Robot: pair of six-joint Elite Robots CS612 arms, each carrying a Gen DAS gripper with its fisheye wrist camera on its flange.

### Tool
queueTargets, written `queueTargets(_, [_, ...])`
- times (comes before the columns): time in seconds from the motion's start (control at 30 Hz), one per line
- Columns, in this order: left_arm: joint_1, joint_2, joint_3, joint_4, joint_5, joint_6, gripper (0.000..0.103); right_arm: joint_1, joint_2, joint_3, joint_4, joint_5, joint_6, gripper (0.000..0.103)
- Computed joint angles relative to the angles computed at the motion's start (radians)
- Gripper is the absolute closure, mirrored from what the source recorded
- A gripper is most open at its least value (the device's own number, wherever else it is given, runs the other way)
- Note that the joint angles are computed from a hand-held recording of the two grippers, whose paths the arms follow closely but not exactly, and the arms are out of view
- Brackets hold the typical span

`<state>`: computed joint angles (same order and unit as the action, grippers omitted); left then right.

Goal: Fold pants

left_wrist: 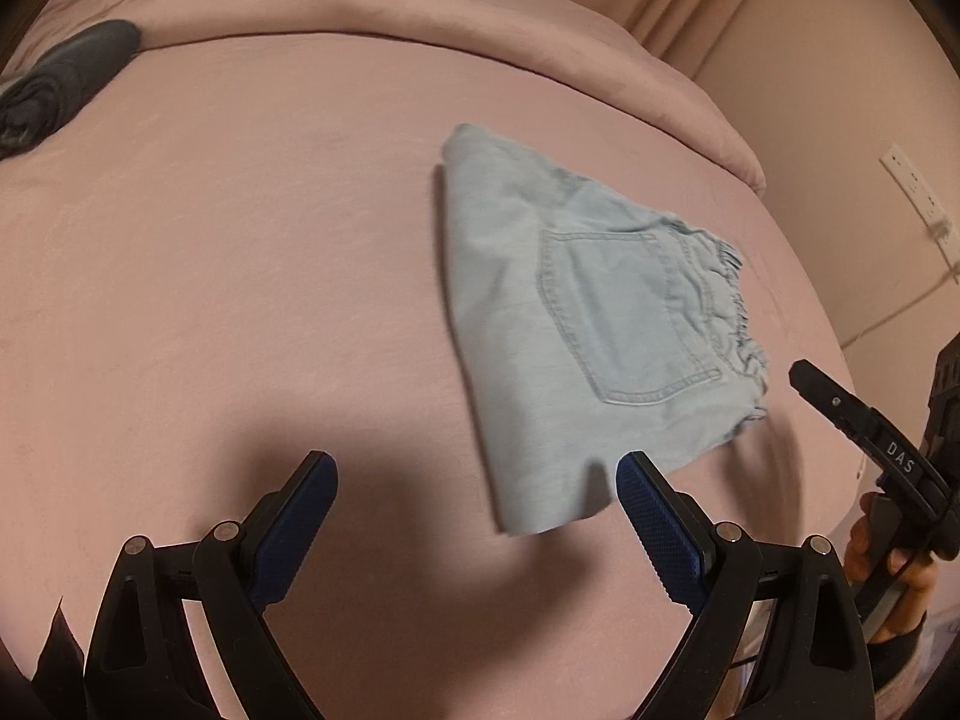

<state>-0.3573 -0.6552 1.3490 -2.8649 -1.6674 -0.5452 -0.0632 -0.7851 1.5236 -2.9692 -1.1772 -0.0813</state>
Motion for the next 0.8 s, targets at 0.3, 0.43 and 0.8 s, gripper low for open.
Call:
queueTargets(0.3, [0.019,0.005,0.005,-0.031,-0.046,-0.050,0.008,0.011,0.002,-0.015,0.029,-0.036,0.002,0.034])
queueTargets(0.43, [0.025,0.006,0.002,-0.038,-0.049,-0.055,0.008,0.014,0.002,-0.020,0.026,-0.049,0.002,0.032])
queueTargets(0.8, [0.027,0.042,-0.069,0.005,-0.074,-0.032,0.008,0.011,0.013,-0.041,0.045,-0.049,0.006,0.031])
